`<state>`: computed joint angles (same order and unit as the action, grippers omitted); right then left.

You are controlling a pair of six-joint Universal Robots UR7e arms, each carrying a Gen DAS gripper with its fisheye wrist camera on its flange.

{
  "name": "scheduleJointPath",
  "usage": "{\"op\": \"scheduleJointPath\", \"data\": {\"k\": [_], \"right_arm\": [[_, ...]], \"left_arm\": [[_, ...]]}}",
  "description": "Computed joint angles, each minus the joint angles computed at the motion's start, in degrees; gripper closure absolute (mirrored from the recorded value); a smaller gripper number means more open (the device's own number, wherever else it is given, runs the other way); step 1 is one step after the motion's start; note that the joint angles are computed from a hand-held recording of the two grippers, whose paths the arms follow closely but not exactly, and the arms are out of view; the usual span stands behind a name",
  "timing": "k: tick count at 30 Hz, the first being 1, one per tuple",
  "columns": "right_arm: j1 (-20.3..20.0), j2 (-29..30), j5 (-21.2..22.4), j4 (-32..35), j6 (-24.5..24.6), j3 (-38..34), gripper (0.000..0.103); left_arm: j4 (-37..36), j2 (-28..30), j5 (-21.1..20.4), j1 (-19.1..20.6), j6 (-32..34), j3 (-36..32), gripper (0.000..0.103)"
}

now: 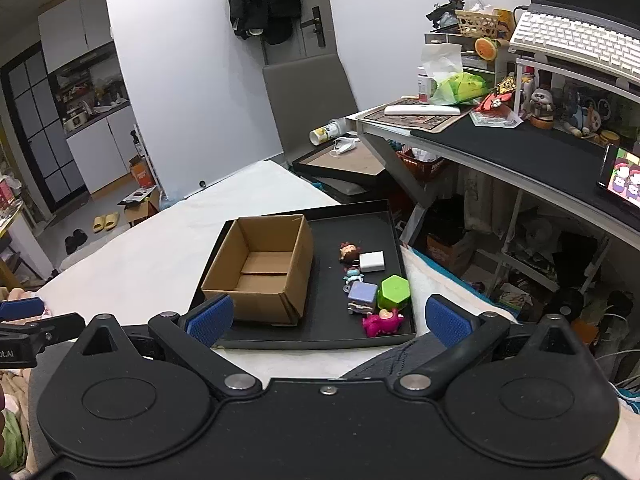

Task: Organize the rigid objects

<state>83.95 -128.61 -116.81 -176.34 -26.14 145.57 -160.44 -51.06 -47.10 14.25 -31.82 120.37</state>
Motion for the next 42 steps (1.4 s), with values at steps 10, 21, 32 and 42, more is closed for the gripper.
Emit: {"op": "scheduleJointPath", "data": {"k": [10, 21, 32, 42], "right_arm": [[0.0, 0.0, -0.4, -0.4, -0.4, 0.1, 0.000], [0.3, 0.2, -1.3, -0.9, -0.3, 0.2, 0.000], [-0.1, 1.2, -1.4, -0.8, 0.3, -0.2, 0.000], [-3.3, 2.3, 2.0, 0.8, -0.2, -1.1, 0.000]], "left_arm": [[-0.2, 0.2, -0.2, 0.1, 0.2, -0.2, 0.002], [0.4, 0.5, -0.3, 0.4, 0.2, -0.8, 0.002], [-0.4, 2.0, -0.3, 1.6, 2.1, -2.3, 0.002], [-0.4, 3.5, -1.0, 3.6, 3.3, -4.4, 0.002]]}}
